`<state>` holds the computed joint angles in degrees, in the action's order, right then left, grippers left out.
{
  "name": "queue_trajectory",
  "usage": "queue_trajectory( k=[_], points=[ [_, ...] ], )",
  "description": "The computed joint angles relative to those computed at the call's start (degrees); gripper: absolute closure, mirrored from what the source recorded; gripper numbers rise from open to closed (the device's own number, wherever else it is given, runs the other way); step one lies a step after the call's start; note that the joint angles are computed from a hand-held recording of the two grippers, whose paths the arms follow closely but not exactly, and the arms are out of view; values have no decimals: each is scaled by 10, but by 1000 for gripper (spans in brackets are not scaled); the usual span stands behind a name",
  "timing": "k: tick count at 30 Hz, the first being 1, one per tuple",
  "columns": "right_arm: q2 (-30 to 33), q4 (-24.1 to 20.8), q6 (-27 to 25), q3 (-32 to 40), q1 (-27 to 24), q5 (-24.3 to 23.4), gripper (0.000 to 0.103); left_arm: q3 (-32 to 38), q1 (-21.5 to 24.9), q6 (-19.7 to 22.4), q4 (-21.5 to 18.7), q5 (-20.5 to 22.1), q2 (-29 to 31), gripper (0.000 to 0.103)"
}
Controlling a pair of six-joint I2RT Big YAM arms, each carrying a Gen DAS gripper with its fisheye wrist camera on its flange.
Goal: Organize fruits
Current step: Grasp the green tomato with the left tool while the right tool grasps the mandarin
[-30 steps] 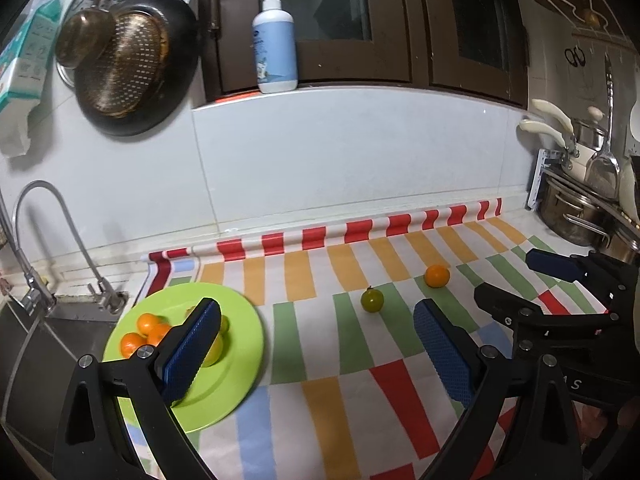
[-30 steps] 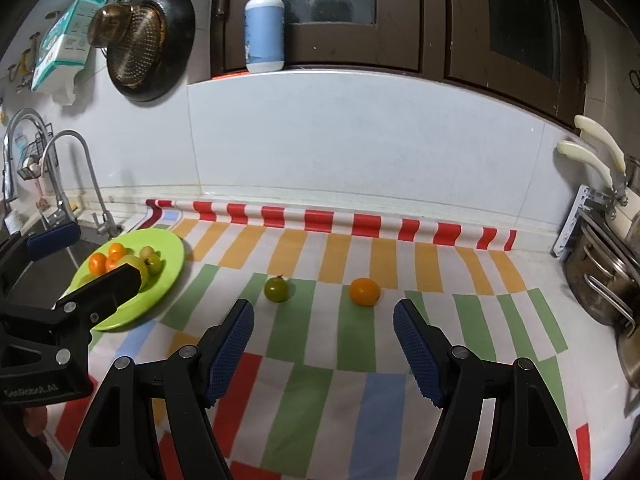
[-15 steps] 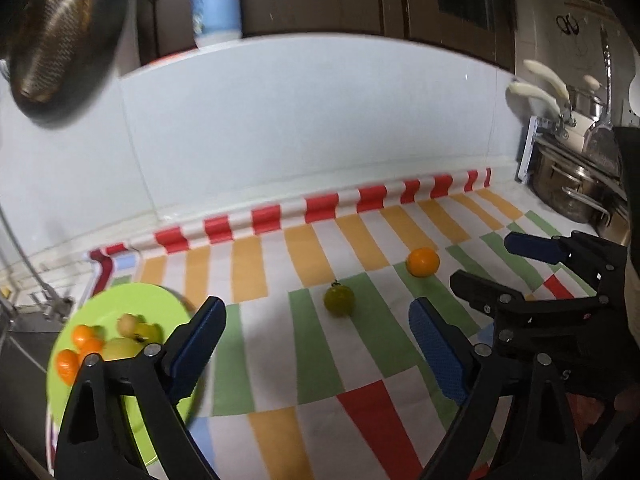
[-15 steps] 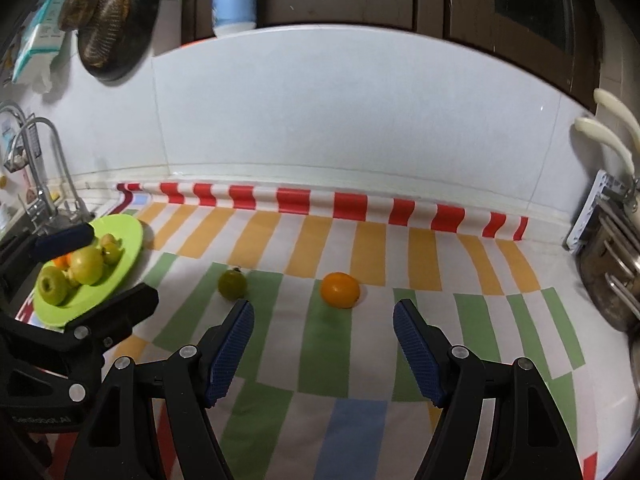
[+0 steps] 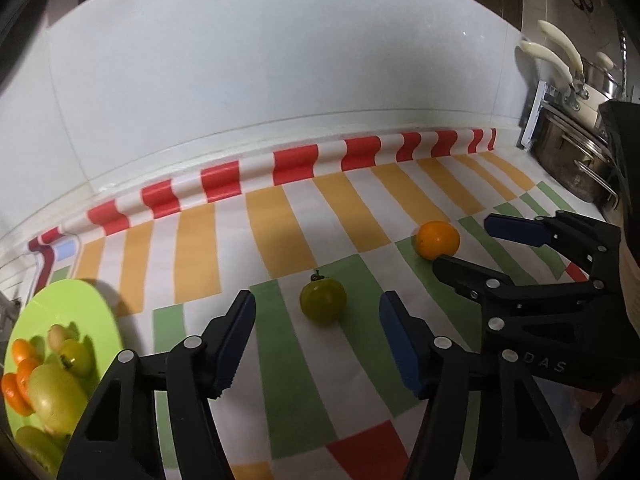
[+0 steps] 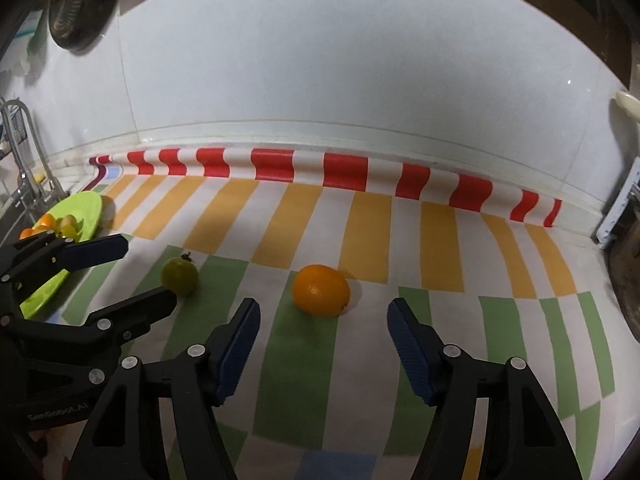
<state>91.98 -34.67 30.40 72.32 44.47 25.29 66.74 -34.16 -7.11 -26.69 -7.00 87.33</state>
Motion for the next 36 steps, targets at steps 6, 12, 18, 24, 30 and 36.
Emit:
queue_trajectory(
  k=[6,12,18,24,30,36],
  points=[
    [17,-3,-10,15,-16,-18,47,21,3,8,-9,10,26,54],
    [24,0,-17,20,-24,-32,56,33,5,9,-20,12,39,70],
    [35,-7,-15,30,-26,-50,67,39,8,3,-26,21,45,74],
    [26,-2,-14,25,-13,-30,67,25,8,-2,-20,16,25,75],
    [4,-2,-8,17,8,-6,67,-2,3,-7,-12,4,-16,75],
    [-21,-9,6,13,34,17,67,-32,-3,-16,-6,-8,-63,75]
  ],
)
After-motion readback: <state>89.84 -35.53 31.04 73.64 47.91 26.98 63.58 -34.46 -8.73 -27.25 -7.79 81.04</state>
